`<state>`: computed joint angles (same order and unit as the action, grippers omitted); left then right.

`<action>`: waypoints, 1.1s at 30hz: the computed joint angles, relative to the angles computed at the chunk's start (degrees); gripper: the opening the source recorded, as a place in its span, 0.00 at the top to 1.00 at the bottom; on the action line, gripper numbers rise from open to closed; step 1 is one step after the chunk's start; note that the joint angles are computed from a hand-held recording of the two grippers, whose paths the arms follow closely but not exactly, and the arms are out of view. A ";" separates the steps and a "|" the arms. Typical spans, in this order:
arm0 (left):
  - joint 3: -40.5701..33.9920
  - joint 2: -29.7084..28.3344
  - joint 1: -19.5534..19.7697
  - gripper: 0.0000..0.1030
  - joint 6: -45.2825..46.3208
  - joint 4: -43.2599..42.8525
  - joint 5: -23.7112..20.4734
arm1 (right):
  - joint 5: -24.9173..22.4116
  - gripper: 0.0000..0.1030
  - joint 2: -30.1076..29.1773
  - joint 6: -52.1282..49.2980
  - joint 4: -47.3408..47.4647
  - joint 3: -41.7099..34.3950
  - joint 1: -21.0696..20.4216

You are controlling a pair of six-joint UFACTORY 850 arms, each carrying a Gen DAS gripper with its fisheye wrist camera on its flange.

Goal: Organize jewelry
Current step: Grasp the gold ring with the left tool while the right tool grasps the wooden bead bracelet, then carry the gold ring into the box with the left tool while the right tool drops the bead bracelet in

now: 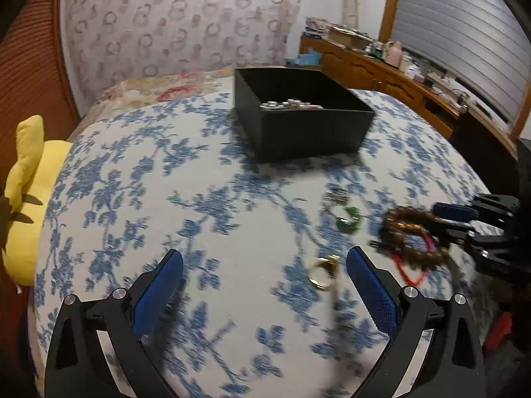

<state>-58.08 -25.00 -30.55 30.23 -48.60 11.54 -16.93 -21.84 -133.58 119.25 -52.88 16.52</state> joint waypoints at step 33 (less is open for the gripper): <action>1.50 1.93 -3.88 0.82 -5.58 7.37 3.43 | -0.02 0.72 -0.02 -0.20 0.00 0.00 -0.14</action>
<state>-56.58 -23.07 -34.43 24.65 -41.23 14.97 -16.95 -21.86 -133.78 119.25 -52.88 16.38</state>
